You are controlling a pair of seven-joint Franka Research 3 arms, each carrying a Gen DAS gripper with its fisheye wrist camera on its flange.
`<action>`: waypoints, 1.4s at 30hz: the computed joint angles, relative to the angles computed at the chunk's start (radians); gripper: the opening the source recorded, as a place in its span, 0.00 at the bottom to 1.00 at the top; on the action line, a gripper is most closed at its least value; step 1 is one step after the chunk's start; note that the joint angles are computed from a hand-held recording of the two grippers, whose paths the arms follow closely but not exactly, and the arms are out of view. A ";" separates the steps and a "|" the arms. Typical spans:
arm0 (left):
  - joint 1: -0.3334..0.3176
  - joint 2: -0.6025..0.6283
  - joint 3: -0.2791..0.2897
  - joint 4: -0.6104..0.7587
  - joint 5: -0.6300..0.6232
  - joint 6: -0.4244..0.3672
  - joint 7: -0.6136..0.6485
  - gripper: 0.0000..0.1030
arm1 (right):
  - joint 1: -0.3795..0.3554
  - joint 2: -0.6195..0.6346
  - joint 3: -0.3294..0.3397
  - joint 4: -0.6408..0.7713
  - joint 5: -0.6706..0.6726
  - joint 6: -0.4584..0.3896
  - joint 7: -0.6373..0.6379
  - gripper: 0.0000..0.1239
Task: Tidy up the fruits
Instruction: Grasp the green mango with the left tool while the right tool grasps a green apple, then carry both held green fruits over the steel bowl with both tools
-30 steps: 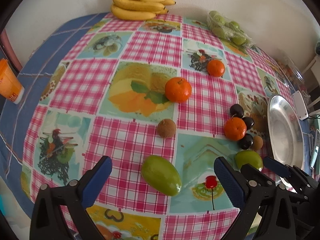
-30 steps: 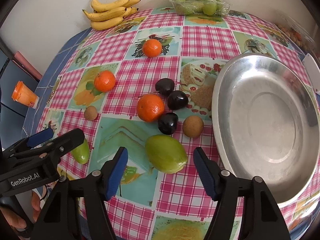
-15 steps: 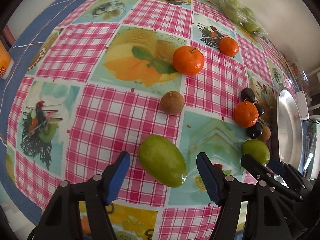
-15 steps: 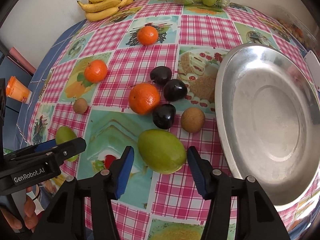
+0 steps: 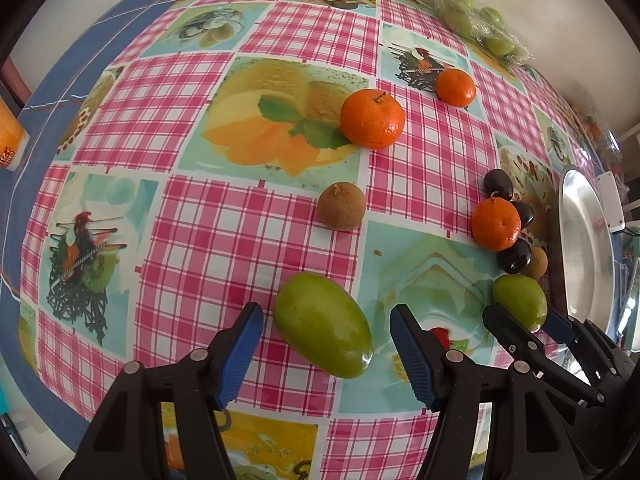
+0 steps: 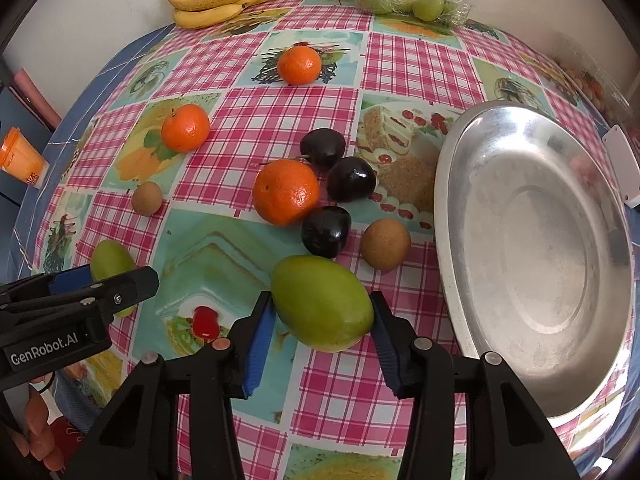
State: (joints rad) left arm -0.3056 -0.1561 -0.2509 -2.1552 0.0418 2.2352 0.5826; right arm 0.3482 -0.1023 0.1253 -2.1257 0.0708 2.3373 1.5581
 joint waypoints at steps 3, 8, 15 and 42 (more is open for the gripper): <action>0.000 0.003 -0.003 0.007 0.015 -0.014 -0.009 0.60 | 0.001 0.000 0.001 0.000 -0.005 0.001 0.000 0.39; 0.000 -0.008 -0.002 -0.004 0.011 0.008 -0.030 0.46 | 0.000 -0.004 0.000 -0.001 0.000 -0.009 0.002 0.39; 0.005 -0.032 0.002 -0.026 0.019 0.016 -0.044 0.46 | -0.003 -0.014 -0.010 -0.002 0.062 -0.025 -0.016 0.38; 0.020 -0.053 -0.025 0.050 0.203 -0.008 -0.161 0.46 | -0.035 -0.082 -0.029 0.013 0.190 0.007 -0.044 0.38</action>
State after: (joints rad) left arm -0.2860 -0.2093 -0.2762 -2.1053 0.2449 2.2274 0.4220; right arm 0.3130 -0.1846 0.0961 -2.1125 0.2607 2.3443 1.5138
